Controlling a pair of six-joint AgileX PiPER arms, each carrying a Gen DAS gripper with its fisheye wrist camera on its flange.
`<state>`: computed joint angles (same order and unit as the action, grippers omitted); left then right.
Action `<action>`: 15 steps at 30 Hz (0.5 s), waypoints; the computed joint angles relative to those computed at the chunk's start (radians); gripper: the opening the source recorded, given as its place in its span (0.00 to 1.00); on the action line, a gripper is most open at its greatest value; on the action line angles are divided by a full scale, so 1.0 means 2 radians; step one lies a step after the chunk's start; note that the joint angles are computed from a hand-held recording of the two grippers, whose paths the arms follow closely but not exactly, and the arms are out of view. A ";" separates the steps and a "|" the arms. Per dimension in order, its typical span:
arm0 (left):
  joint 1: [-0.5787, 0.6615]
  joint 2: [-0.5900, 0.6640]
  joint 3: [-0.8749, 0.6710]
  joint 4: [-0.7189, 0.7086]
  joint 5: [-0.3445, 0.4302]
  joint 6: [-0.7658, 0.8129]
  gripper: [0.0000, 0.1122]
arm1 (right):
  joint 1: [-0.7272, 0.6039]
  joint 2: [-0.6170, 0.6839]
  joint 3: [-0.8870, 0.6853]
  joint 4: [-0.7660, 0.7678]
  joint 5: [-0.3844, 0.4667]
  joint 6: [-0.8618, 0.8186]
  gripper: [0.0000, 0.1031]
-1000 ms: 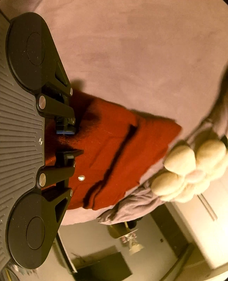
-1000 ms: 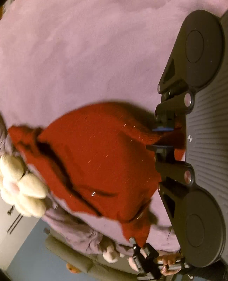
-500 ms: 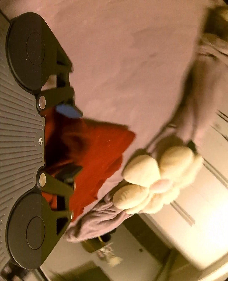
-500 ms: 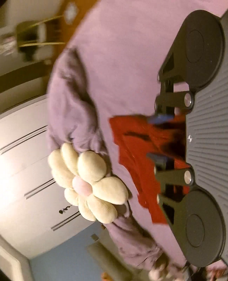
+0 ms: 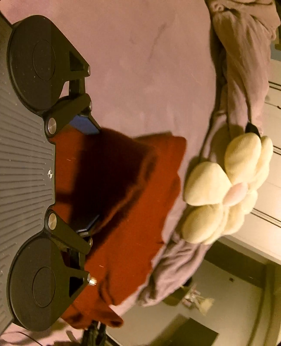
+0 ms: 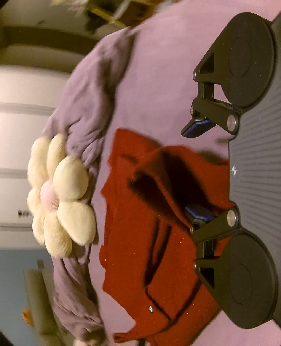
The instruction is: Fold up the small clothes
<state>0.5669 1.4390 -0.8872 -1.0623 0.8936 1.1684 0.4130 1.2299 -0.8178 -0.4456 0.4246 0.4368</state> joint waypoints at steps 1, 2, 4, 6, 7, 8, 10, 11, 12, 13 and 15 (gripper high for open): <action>0.000 0.011 -0.004 -0.014 0.007 0.010 0.74 | -0.001 0.005 -0.002 0.000 -0.010 -0.016 0.65; 0.000 0.020 -0.007 -0.027 0.010 0.015 0.71 | -0.006 0.013 -0.006 0.014 -0.022 -0.043 0.64; -0.005 0.029 -0.009 -0.042 0.005 0.015 0.54 | -0.014 0.027 -0.017 0.046 -0.023 -0.081 0.54; -0.014 0.034 -0.013 -0.036 -0.006 0.003 0.21 | -0.026 0.036 -0.026 0.106 -0.024 -0.137 0.28; -0.020 0.034 -0.015 -0.028 -0.016 -0.005 0.19 | -0.025 0.040 -0.030 0.107 -0.020 -0.135 0.19; -0.024 0.031 -0.012 -0.026 -0.024 -0.004 0.18 | -0.020 0.044 -0.035 0.089 -0.014 -0.115 0.14; -0.024 0.019 -0.003 -0.030 -0.027 0.006 0.11 | -0.007 0.047 -0.041 0.059 0.001 -0.076 0.04; -0.021 0.012 0.002 -0.035 -0.024 0.011 0.08 | -0.003 0.044 -0.042 0.055 0.004 -0.065 0.04; -0.015 0.006 0.005 -0.041 -0.014 0.019 0.08 | 0.004 0.038 -0.041 0.048 0.006 -0.054 0.04; -0.009 -0.002 0.006 -0.044 -0.005 0.023 0.08 | 0.009 0.029 -0.038 0.041 0.008 -0.048 0.04; 0.004 -0.018 0.007 -0.046 0.015 0.031 0.08 | 0.019 0.010 -0.031 0.032 0.006 -0.035 0.04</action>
<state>0.5747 1.4028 -0.8733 -1.1550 0.9244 1.2304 0.4512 1.2507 -0.8793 -0.3826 0.4365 0.3664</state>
